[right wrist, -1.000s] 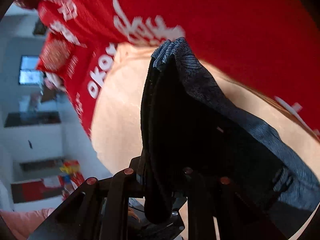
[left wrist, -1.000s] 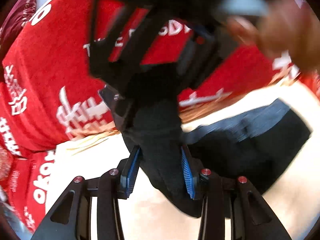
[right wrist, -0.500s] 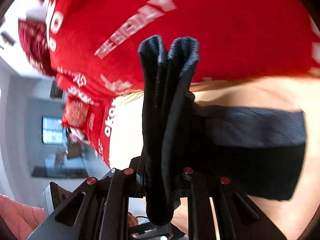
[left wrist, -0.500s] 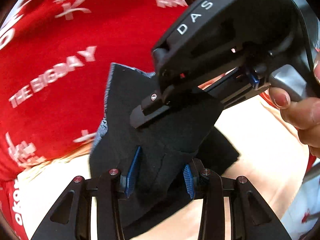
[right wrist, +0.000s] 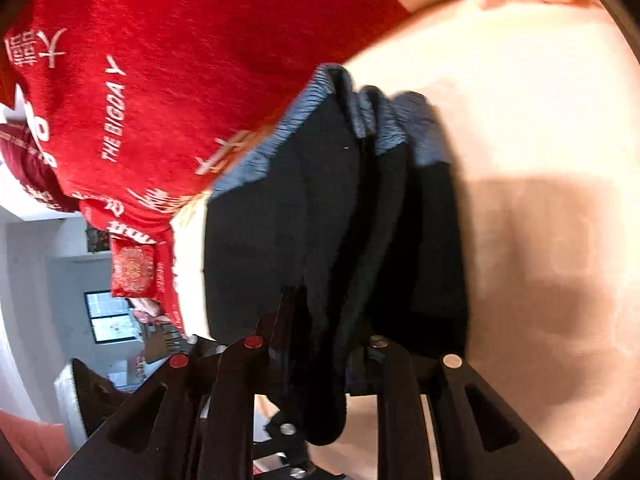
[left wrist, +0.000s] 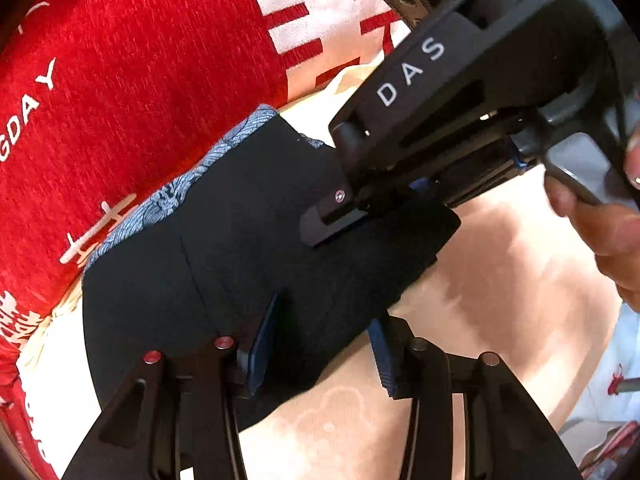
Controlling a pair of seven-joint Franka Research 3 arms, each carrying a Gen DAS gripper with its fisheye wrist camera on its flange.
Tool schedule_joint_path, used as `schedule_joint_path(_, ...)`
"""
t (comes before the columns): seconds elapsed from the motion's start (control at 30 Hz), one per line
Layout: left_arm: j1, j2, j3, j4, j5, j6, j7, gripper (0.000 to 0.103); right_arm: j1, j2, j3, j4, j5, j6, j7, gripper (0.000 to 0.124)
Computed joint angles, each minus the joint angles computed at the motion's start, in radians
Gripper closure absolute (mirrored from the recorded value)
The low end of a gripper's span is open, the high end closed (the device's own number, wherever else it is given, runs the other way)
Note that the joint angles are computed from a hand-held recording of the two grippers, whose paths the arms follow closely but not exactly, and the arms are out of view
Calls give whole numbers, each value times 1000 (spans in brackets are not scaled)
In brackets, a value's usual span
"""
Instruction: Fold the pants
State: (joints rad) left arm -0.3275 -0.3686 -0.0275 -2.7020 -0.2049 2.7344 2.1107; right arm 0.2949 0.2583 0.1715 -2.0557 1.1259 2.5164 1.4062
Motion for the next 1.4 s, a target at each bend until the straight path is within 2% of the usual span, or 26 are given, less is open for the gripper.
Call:
schedule_joint_path(0.03, 3, -18, 5, -1, -1, -17, 2, 44, 4, 2, -4, 1, -21, 1, 17, 98)
schedule_joint_path(0.1, 14, -50, 22, 3, -11, -48, -5, 27, 11, -3, -3, -3, -39, 7, 36, 94)
schedule_joint_path(0.17, 21, -83, 55, 12, -34, -93, 11, 27, 31, -14, -21, 4, -151, 16, 118, 91)
schedule_joint_path(0.27, 83, -97, 41, 17, 5, -107, -29, 27, 66, -46, -50, -3, -374, 10, 287, 91)
schedule_joint_path(0.5, 270, -3, 29, 87, 149, -149, -197, 27, 84, -194, -62, -142, -602, 40, 534, 91)
schedule_joint_path(0.57, 294, 24, 40, 103, 158, -180, -212, 27, 93, -217, -54, -164, -651, 56, 602, 91)
schedule_joint_path(0.7, 323, 66, 49, 130, 147, -258, -224, 27, 124, -239, -34, -165, -852, 74, 787, 91)
schedule_joint_path(0.73, 324, 76, 59, 135, 121, -275, -213, 20, 130, -234, -29, -156, -879, 79, 806, 91)
schedule_joint_path(0.8, 342, 96, 54, 137, 117, -277, -219, 11, 144, -211, -20, -129, -902, 81, 812, 91)
schedule_joint_path(1.0, 358, 121, 53, 157, 55, -314, -151, 11, 168, -81, -27, -27, -900, -19, 812, 91)
schedule_joint_path(1.1, 367, 98, 51, 153, 59, -327, -128, 11, 162, -76, -31, -43, -844, -15, 825, 91)
schedule_joint_path(1.3, 407, 89, 73, 192, 68, -401, -122, 11, 192, -100, -34, -15, -929, -110, 930, 90)
schedule_joint_path(1.4, 424, 104, 80, 225, 61, -405, -122, 11, 206, -104, -25, -9, -936, -115, 968, 79)
